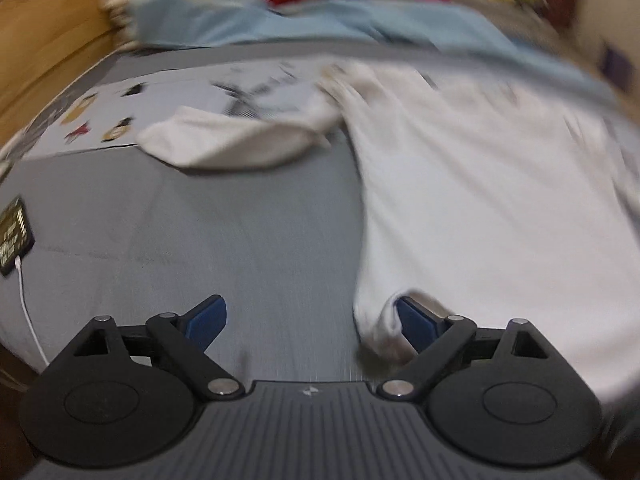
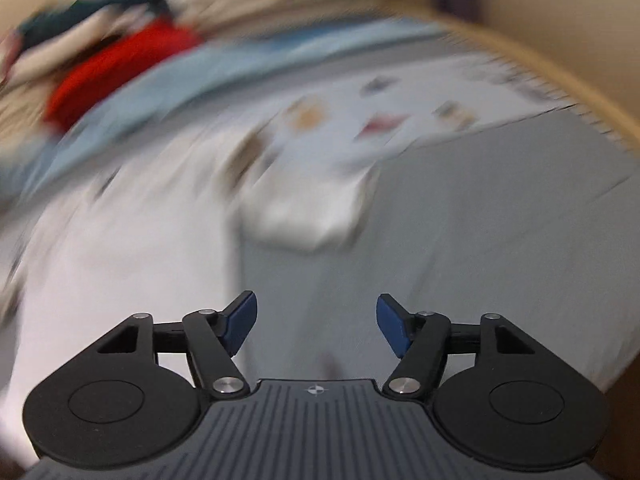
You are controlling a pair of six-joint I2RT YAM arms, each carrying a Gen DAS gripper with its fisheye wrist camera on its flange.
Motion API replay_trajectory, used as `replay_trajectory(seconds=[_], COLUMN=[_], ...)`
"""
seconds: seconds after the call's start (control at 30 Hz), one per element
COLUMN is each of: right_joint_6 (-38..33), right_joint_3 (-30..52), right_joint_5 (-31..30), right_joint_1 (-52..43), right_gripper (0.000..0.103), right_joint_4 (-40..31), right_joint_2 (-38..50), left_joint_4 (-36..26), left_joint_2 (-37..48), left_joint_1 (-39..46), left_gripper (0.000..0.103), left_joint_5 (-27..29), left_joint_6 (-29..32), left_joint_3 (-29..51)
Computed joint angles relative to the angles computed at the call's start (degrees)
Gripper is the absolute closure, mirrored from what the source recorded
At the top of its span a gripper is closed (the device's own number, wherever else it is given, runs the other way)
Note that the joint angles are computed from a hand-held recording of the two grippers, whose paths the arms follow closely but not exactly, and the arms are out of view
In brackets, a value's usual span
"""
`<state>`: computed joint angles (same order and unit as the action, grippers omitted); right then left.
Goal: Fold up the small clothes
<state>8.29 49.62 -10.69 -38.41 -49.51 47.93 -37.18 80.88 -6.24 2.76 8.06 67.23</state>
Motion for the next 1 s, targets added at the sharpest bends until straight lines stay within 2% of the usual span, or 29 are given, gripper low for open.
replay_trajectory(seconds=[0.07,0.1,0.17,0.23,0.27,0.3,0.33,0.43,0.5,0.57,0.63,0.67,0.7,0.8,0.9,1.0], right_joint_6=[3.09,4.67,6.49,7.16,6.18,2.57,-1.34,-5.59,-6.96,-5.03,-0.99,0.80,1.86,2.61,3.57,10.48], right_joint_3=[-0.70,0.04,2.91,4.86,3.84,3.27,4.08,8.82,14.86,25.26,34.60,37.05,36.62,27.95,18.11,8.22], right_joint_5=[0.89,0.99,0.52,1.49,4.37,7.05,8.34,9.89,16.91,28.50,36.48,36.53,34.10,24.31,15.71,8.38], right_joint_1=[-1.89,-2.07,-1.40,0.80,2.87,4.85,6.00,2.23,-1.89,-4.71,-6.93,-8.02,-8.91,-9.99,-8.70,-4.10], right_gripper=[0.035,0.035,0.039,0.048,0.068,0.099,0.099,0.100,0.100,0.097,0.078,0.052,0.045,0.045,0.045,0.045], right_joint_4=[11.96,15.82,19.96,21.57,23.37,24.20,23.00,21.85,26.23,28.07,27.03,26.18,26.83,30.19,27.80,22.95], right_joint_2=[11.02,17.13,28.62,35.35,35.10,34.70,34.91,36.98,42.08,50.45,55.71,56.18,54.96,47.44,37.98,25.80], left_joint_4=[2.77,4.70,6.81,7.84,7.86,8.19,8.56,7.10,5.80,5.77,6.81,7.35,7.50,6.61,5.29,4.49], left_joint_2=[3.85,6.36,8.36,7.19,6.80,6.57,6.56,9.25,11.70,12.84,13.21,13.34,13.76,16.42,19.79,24.17], left_joint_1=[-0.34,-0.17,1.03,2.76,3.31,3.33,2.80,1.45,1.97,1.88,1.47,1.22,1.14,0.94,1.46,3.08], left_gripper=[0.009,0.009,0.009,0.009,0.009,0.009,0.009,0.009,0.009,0.009,0.009,0.009,0.009,0.009,0.009,0.009], left_joint_5=[-1.20,-1.11,1.34,6.12,7.54,7.33,5.55,0.54,0.62,0.70,0.39,0.40,0.67,1.27,1.40,1.29], left_joint_6=[-5.02,-6.04,-8.40,-9.81,-9.19,-8.26,-7.92,-9.98,-12.50,-13.47,-13.54,-13.78,-14.12,-16.21,-19.82,-25.46], left_joint_3=[3.82,5.91,8.46,8.18,8.13,7.89,7.58,8.79,10.72,11.36,11.51,11.55,11.91,14.88,19.06,24.53])
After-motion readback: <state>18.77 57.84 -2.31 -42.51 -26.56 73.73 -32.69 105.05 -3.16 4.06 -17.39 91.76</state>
